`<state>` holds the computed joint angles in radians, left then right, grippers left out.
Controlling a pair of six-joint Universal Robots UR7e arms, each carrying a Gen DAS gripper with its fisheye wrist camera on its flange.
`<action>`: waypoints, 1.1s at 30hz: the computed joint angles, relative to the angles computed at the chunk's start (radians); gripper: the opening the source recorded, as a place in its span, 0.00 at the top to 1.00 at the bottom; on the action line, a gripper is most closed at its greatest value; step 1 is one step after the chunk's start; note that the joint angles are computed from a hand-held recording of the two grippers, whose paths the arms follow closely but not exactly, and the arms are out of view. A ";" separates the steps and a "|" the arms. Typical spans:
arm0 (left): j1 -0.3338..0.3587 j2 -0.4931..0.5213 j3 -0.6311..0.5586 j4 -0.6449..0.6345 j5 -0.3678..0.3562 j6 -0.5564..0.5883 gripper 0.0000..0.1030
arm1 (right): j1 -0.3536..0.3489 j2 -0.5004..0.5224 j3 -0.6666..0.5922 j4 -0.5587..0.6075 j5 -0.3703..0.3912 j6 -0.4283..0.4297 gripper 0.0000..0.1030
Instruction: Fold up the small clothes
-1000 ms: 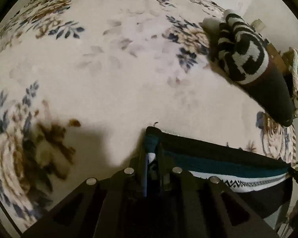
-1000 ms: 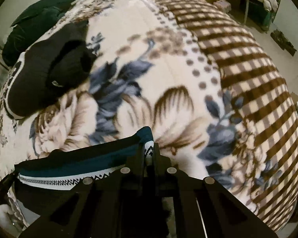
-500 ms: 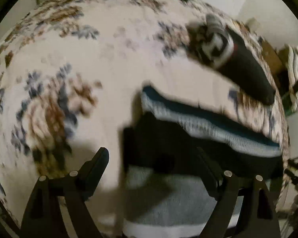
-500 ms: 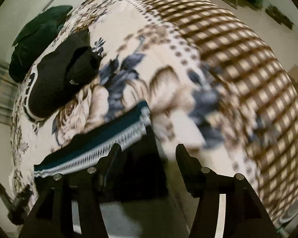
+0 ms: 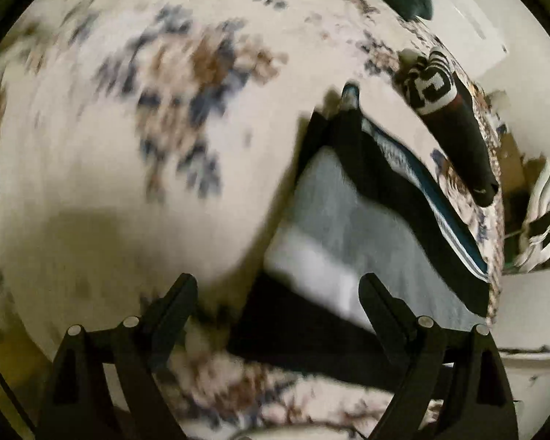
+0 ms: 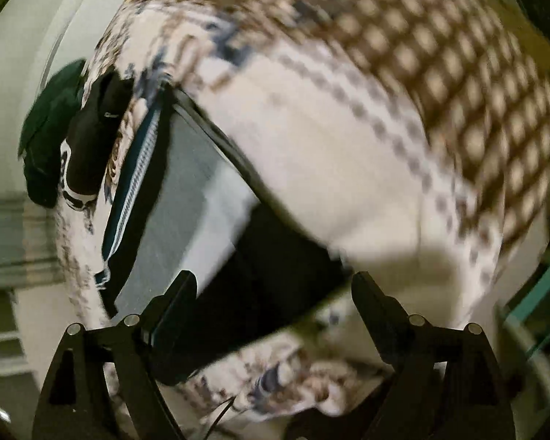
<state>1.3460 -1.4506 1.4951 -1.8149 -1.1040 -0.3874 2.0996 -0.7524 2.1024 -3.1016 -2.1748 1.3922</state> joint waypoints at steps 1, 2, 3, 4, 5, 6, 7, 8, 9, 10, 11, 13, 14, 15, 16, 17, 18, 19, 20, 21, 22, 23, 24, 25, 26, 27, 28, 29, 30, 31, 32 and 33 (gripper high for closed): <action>0.010 -0.022 0.039 -0.011 -0.030 -0.023 0.13 | -0.007 0.024 0.026 -0.085 0.028 0.002 0.14; 0.016 -0.032 0.066 -0.029 -0.052 -0.039 0.13 | -0.013 0.050 0.044 -0.160 0.048 -0.005 0.14; 0.022 -0.046 0.105 -0.062 -0.069 -0.058 0.13 | -0.019 0.082 0.059 -0.240 0.058 -0.015 0.14; 0.024 -0.052 0.128 -0.084 -0.082 -0.071 0.13 | -0.030 0.119 0.067 -0.325 0.069 -0.042 0.14; 0.032 -0.054 0.155 -0.117 -0.107 -0.088 0.13 | -0.045 0.156 0.072 -0.413 0.086 -0.073 0.14; 0.036 -0.059 0.176 -0.139 -0.126 -0.105 0.13 | -0.057 0.185 0.068 -0.468 0.093 -0.094 0.14; 0.042 -0.061 0.194 -0.161 -0.135 -0.115 0.13 | -0.067 0.208 0.063 -0.510 0.100 -0.117 0.14; 0.050 -0.053 0.211 -0.194 -0.139 -0.133 0.13 | -0.077 0.230 0.059 -0.552 0.110 -0.142 0.14; 0.055 -0.052 0.224 -0.221 -0.144 -0.148 0.13 | -0.097 0.255 0.046 -0.603 0.127 -0.178 0.14; 0.055 -0.051 0.230 -0.236 -0.143 -0.162 0.13 | -0.105 0.267 0.041 -0.627 0.130 -0.190 0.14; 0.059 -0.048 0.233 -0.243 -0.138 -0.193 0.13 | -0.111 0.281 0.034 -0.657 0.133 -0.207 0.14; 0.067 -0.071 0.258 -0.275 -0.169 -0.245 0.13 | -0.119 0.307 0.016 -0.717 0.138 -0.242 0.14; 0.064 -0.088 0.270 -0.278 -0.179 -0.279 0.13 | -0.122 0.316 0.006 -0.737 0.138 -0.254 0.14; 0.064 -0.114 0.292 -0.299 -0.208 -0.304 0.13 | -0.125 0.324 -0.005 -0.756 0.141 -0.268 0.14; 0.061 -0.133 0.311 -0.313 -0.217 -0.315 0.13 | -0.127 0.328 -0.013 -0.762 0.145 -0.278 0.14; 0.054 -0.155 0.332 -0.317 -0.213 -0.326 0.13 | -0.131 0.329 -0.019 -0.760 0.153 -0.285 0.14; 0.049 -0.173 0.353 -0.320 -0.215 -0.335 0.13 | -0.133 0.328 -0.025 -0.747 0.164 -0.292 0.14; 0.050 -0.178 0.364 -0.325 -0.223 -0.337 0.13 | -0.135 0.330 -0.027 -0.744 0.173 -0.298 0.14; 0.049 -0.177 0.374 -0.325 -0.222 -0.343 0.13 | -0.138 0.329 -0.028 -0.738 0.185 -0.304 0.14; 0.051 -0.169 0.377 -0.334 -0.217 -0.350 0.13 | -0.140 0.327 -0.027 -0.728 0.200 -0.313 0.14; 0.059 -0.160 0.387 -0.378 -0.226 -0.350 0.13 | -0.141 0.328 -0.027 -0.721 0.208 -0.315 0.14; 0.061 -0.137 0.386 -0.422 -0.220 -0.343 0.13 | -0.142 0.329 -0.028 -0.714 0.215 -0.317 0.14; 0.061 -0.122 0.385 -0.449 -0.209 -0.331 0.13 | -0.146 0.331 -0.031 -0.707 0.223 -0.318 0.14; 0.062 -0.106 0.379 -0.474 -0.203 -0.322 0.13 | -0.151 0.333 -0.033 -0.701 0.230 -0.321 0.14; 0.061 -0.078 0.363 -0.492 -0.192 -0.331 0.13 | -0.157 0.333 -0.034 -0.702 0.236 -0.325 0.14; 0.060 -0.064 0.356 -0.505 -0.185 -0.350 0.12 | -0.164 0.337 -0.039 -0.706 0.243 -0.331 0.14; 0.058 -0.054 0.358 -0.521 -0.174 -0.364 0.12 | -0.168 0.340 -0.043 -0.711 0.247 -0.334 0.14; 0.054 -0.051 0.360 -0.531 -0.158 -0.380 0.12 | -0.173 0.343 -0.049 -0.714 0.250 -0.337 0.14; 0.049 -0.053 0.365 -0.537 -0.146 -0.390 0.12 | -0.178 0.348 -0.056 -0.720 0.253 -0.339 0.14; 0.045 -0.055 0.368 -0.540 -0.139 -0.390 0.12 | -0.181 0.351 -0.057 -0.728 0.255 -0.339 0.14; 0.043 -0.057 0.372 -0.545 -0.137 -0.392 0.12 | -0.186 0.354 -0.055 -0.739 0.258 -0.341 0.14; 0.043 -0.061 0.377 -0.553 -0.137 -0.395 0.12 | -0.188 0.359 -0.056 -0.751 0.260 -0.340 0.14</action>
